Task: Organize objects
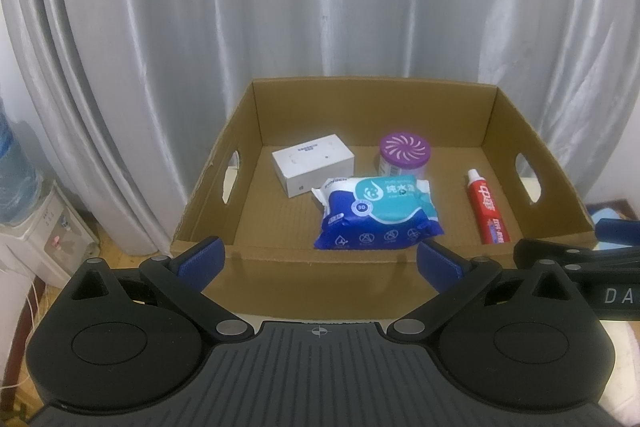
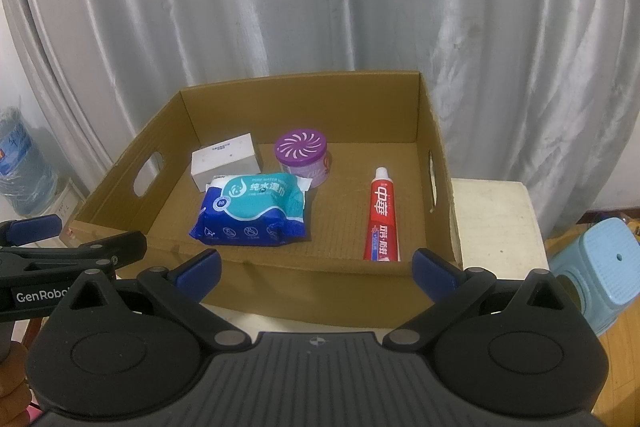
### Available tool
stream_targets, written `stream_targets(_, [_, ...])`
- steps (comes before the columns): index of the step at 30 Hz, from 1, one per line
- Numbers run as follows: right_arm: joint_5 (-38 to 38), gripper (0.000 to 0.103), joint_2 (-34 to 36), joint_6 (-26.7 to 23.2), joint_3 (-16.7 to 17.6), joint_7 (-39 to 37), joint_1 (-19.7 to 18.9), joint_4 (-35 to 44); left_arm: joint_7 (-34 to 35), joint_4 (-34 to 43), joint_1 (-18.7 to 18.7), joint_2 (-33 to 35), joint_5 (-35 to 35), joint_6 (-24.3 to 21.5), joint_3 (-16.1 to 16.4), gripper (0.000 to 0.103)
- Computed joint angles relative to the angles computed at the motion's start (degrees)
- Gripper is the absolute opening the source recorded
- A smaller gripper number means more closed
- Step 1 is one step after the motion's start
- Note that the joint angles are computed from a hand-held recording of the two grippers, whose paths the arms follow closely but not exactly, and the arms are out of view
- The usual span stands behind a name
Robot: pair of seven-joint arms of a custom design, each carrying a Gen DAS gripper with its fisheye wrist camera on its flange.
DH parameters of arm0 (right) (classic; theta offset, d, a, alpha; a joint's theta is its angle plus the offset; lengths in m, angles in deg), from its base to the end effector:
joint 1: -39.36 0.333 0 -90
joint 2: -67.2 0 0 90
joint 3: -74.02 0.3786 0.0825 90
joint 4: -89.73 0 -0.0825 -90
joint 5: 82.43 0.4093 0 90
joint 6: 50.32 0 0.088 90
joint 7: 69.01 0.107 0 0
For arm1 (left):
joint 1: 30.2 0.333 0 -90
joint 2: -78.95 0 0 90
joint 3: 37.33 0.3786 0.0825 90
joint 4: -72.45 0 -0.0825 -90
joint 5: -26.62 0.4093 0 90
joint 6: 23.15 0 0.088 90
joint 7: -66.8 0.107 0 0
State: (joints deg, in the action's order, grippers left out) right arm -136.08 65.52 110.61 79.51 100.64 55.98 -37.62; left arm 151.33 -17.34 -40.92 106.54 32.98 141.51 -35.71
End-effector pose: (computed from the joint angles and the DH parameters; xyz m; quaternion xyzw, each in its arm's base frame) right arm 0.5172 0.2525 0.4895 -0.5854 0.7150 -0.2418 0.2960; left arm 0.7763 -0.1356 0.5071 -0.5913 0.6990 -0.2920 0.2767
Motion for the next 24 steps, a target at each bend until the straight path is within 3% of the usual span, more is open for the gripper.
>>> stream_targets(24, [0.06,0.103,-0.06,-0.12,0.04,0.02,0.06,0.04,-0.18,0.44,-0.07,0.03,0.51,-0.38,0.23,0.103])
